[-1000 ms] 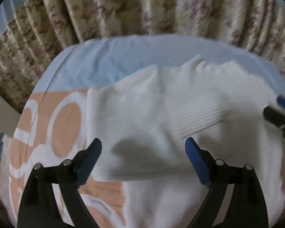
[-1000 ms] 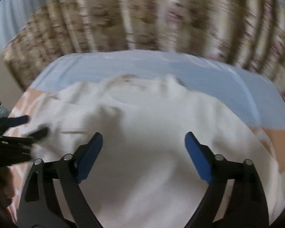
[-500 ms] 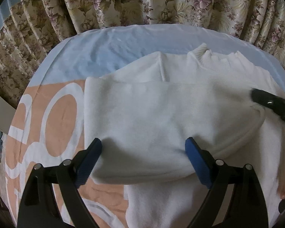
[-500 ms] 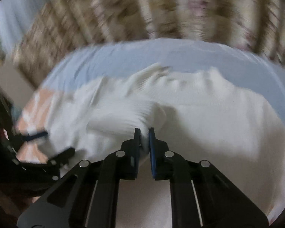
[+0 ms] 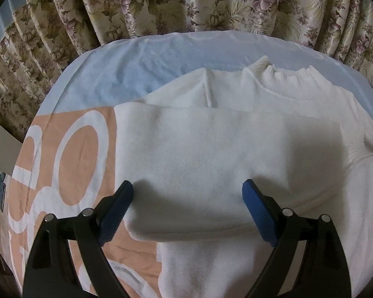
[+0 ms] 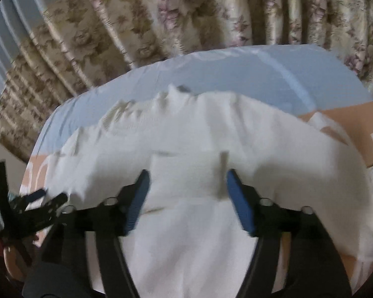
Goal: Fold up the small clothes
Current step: 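Grasp the ribbed cuff of the other sleeve with the right gripper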
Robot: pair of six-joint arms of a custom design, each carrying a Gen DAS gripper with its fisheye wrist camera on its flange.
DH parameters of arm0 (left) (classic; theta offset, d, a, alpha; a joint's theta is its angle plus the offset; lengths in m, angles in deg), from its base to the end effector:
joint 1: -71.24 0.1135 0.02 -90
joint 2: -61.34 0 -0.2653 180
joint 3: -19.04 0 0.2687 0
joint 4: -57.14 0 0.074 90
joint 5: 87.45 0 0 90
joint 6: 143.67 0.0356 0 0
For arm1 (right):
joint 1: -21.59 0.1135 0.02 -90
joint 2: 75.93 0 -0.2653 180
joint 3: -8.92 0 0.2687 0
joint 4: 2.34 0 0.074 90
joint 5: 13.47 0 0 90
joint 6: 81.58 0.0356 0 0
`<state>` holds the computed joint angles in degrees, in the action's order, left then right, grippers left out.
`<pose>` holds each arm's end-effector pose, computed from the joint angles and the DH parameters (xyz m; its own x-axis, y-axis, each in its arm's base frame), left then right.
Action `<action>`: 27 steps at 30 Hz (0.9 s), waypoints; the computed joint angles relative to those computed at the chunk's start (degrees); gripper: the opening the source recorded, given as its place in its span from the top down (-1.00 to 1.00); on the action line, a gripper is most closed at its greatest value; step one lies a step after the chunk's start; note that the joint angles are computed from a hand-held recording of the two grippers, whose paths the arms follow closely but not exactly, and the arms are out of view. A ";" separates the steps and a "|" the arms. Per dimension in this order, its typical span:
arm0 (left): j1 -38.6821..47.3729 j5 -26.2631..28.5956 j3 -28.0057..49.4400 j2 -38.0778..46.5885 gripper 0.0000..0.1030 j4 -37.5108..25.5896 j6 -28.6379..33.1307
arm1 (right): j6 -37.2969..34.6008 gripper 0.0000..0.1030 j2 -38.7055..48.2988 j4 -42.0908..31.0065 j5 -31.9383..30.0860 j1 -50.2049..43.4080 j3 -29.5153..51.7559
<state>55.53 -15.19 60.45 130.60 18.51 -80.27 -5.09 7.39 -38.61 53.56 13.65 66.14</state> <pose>0.2019 -0.0455 0.1371 -0.8523 -0.2033 -0.4819 -0.2693 0.9604 0.0711 0.2792 -0.0249 0.1642 -0.8410 -0.0999 -0.5317 -0.2556 0.9395 0.2278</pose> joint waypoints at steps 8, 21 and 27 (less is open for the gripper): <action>0.45 0.35 -0.11 -0.50 -0.74 -0.32 -0.29 | -3.75 0.22 9.61 3.18 2.79 1.76 2.92; 6.79 2.30 -0.52 -1.56 -0.74 1.06 2.63 | -4.96 0.66 3.80 11.19 1.63 4.01 0.55; 9.97 1.94 1.43 2.27 -0.74 3.88 5.32 | -2.39 0.66 11.66 10.33 3.20 0.19 5.70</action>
<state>65.50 -13.26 61.88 132.87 22.39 -74.95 -7.47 19.05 -28.28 56.75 13.84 71.84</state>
